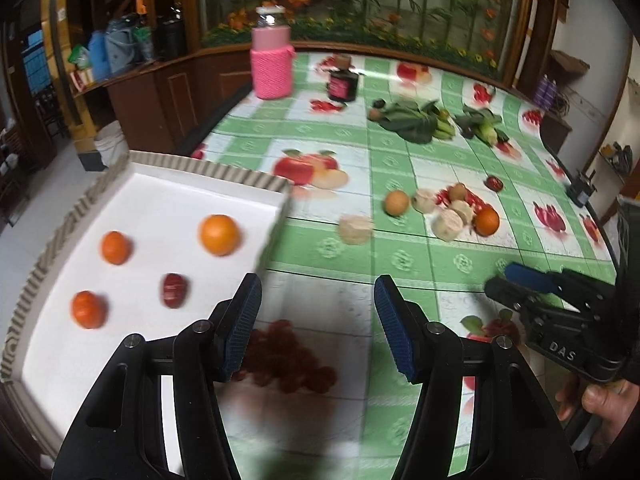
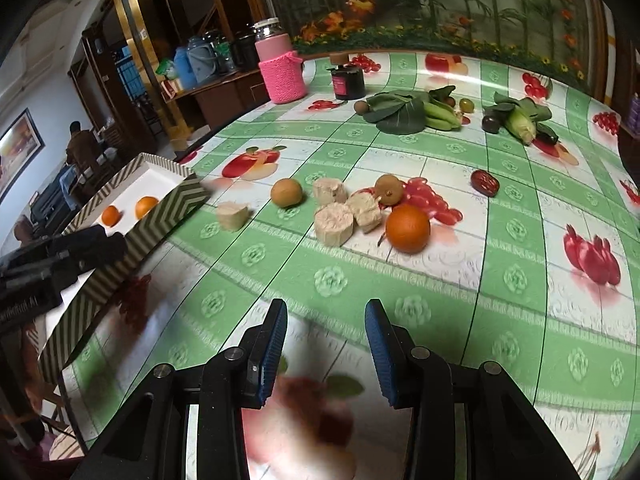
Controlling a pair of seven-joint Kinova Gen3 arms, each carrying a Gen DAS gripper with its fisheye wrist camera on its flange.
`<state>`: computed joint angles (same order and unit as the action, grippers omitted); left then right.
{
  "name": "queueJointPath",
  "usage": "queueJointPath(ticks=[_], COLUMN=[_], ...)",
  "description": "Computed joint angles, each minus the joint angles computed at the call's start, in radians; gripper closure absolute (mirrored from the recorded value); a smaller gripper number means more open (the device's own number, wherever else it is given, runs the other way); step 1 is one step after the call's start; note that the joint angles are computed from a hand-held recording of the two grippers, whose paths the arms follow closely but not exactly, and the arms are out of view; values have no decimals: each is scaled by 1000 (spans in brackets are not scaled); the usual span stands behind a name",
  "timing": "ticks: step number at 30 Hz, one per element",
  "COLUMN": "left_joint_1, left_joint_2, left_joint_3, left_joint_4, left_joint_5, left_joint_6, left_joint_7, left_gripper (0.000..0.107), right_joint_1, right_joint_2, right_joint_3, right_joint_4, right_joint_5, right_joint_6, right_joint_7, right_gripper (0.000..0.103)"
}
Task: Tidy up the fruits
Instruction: 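Withdraw both grippers and reach toward the tan cake pieces, then grasp the round tan cake with the right gripper while the left grasps a square cake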
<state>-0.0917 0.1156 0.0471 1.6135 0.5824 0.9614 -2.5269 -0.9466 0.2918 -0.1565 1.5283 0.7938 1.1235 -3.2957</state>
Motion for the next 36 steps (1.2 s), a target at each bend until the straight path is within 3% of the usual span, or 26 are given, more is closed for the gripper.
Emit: queueJointPath(ticks=[7,15,17,20,32,36], left_joint_1=[59,90,99,125,206,198], left_joint_2=[43,107,121,139,183,194], left_joint_3=[27,49,54,59,77,88], left_joint_4=[-18,-70,-84,-96,-121,-131], left_joint_5=[-91,-161,-179,-221,-356,-352], left_joint_6=[-45,-60,-57,-77,-160,-161], left_joint_7=[88,197,223,276,412,419], left_gripper=[48,48,48,48,48,48], right_joint_1=[88,119,117,114,145,151], right_joint_2=[34,86,84,68,2,-9], right_joint_3=[24,68,81,94,69,71], right_joint_4=[-45,-119,-104,-70,49,74], right_joint_5=[-79,-129,-115,-99,-55,-42], right_joint_6=[-67,-61,-93,-130,-257,-292], right_joint_7=[165,314,311,277,199,171], right_gripper=[64,64,64,74,74,74])
